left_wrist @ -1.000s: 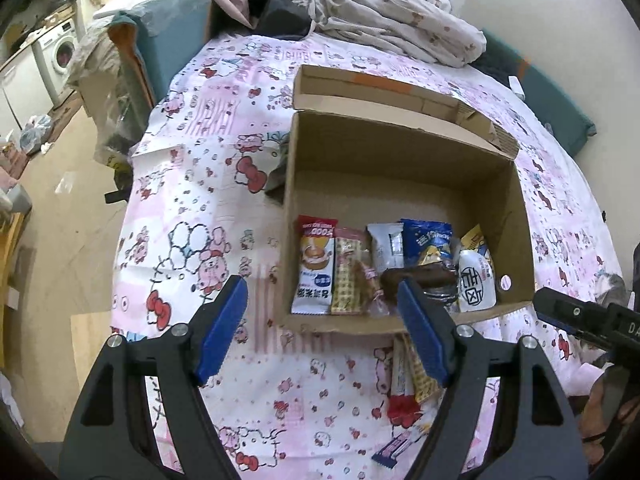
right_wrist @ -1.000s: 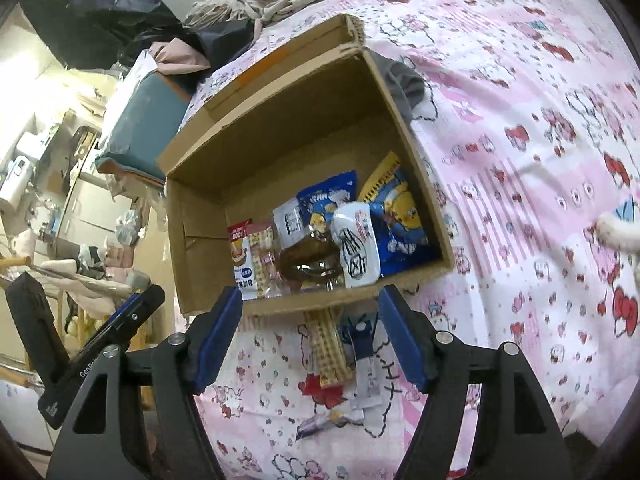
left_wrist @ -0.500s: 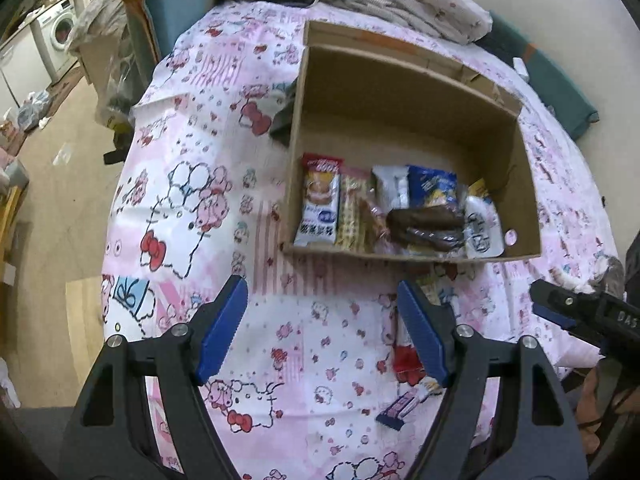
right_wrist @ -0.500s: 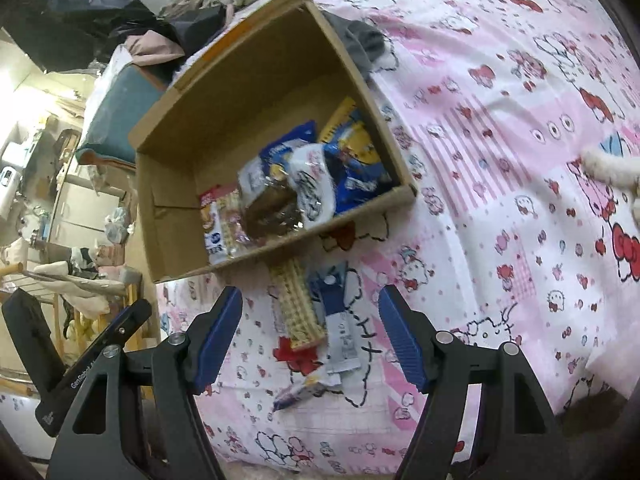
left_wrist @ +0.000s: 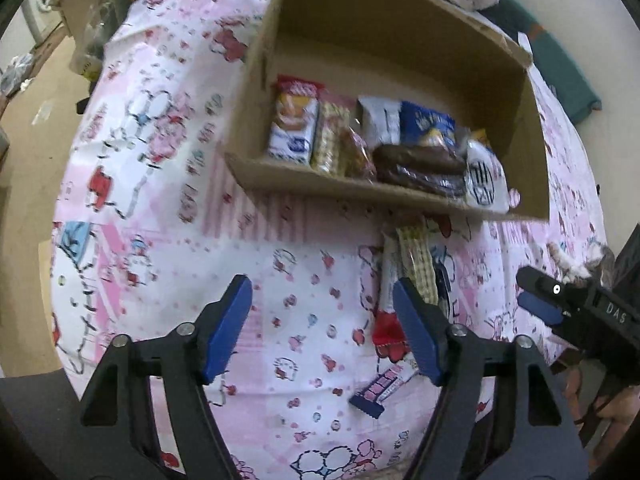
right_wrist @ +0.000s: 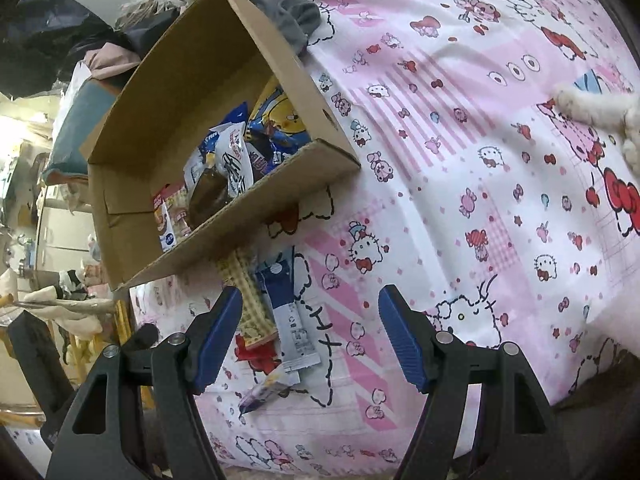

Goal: Organize snacks
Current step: 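Grasp a white-and-purple wafer packet with the left tool while the right tool grasps a blue-and-white bar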

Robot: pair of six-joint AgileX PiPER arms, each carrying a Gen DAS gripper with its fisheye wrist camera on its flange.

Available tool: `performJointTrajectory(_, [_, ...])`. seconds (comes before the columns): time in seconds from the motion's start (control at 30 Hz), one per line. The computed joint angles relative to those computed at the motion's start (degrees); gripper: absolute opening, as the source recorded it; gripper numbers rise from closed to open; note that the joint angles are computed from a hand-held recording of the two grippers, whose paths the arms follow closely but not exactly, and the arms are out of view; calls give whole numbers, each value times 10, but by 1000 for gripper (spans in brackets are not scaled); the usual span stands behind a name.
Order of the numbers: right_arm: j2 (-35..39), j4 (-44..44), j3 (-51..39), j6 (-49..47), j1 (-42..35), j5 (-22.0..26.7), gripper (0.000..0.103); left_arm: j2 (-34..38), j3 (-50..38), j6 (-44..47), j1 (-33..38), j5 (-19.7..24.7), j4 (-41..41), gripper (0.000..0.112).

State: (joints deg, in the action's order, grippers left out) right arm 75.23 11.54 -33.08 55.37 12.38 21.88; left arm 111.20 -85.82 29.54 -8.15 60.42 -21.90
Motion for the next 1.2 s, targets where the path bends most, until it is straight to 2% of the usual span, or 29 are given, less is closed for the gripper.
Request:
performJointTrajectory(0.03, [13, 27, -7, -37, 1, -1, 72, 0, 4, -1, -5, -2, 5, 67])
performJointTrajectory(0.1, [46, 88, -26, -128, 1, 7, 54, -1, 8, -3, -9, -8, 8, 67])
performJointTrajectory(0.17, [82, 105, -48, -162, 7, 14, 45, 1, 7, -4, -11, -8, 10, 67])
performJointTrajectory(0.2, [100, 110, -61, -177, 9, 20, 41, 1, 6, -3, -10, -8, 10, 67])
performJointTrajectory(0.37, [185, 110, -123, -216, 14, 52, 37, 5, 3, 9, -12, 0, 16, 67])
performJointTrajectory(0.43, [194, 109, -125, -216, 11, 59, 20, -3, 18, 25, -23, -7, 34, 67])
performJointTrajectory(0.47, [191, 117, -121, -224, 7, 60, 18, -9, 30, 32, -31, -15, 47, 67])
performJointTrajectory(0.53, [173, 115, -106, -216, 3, 54, 18, -20, 54, 55, -46, -20, 60, 67])
performJointTrajectory(0.63, [143, 125, -77, -215, -8, 40, 18, -26, 73, 94, -63, 1, 53, 67])
performJointTrajectory(0.8, [77, 106, -40, -181, -25, 38, 18, -52, 128, 140, -105, -23, 64, 67])
performJointTrajectory(0.87, [54, 107, -28, -184, -32, 38, 18, -61, 154, 162, -122, -51, 63, 60])
performJointTrajectory(0.9, [43, 95, -25, -172, -33, 40, 18, -61, 168, 168, -137, -67, 76, 52])
performJointTrajectory(1.07, [14, 79, -11, -150, -42, 46, 18, -54, 197, 168, -167, -93, 114, 43])
performJointTrajectory(1.1, [16, 68, -14, -134, -33, 43, 18, -59, 204, 172, -169, -102, 115, 38])
performJointTrajectory(1.13, [14, 66, -15, -132, -31, 44, 18, -62, 207, 170, -171, -105, 120, 23])
performJointTrajectory(1.17, [14, 66, -16, -133, -30, 45, 18, -60, 203, 166, -171, -98, 121, 15])
performJointTrajectory(1.2, [15, 67, -17, -134, -30, 44, 18, -59, 200, 163, -169, -92, 120, 14])
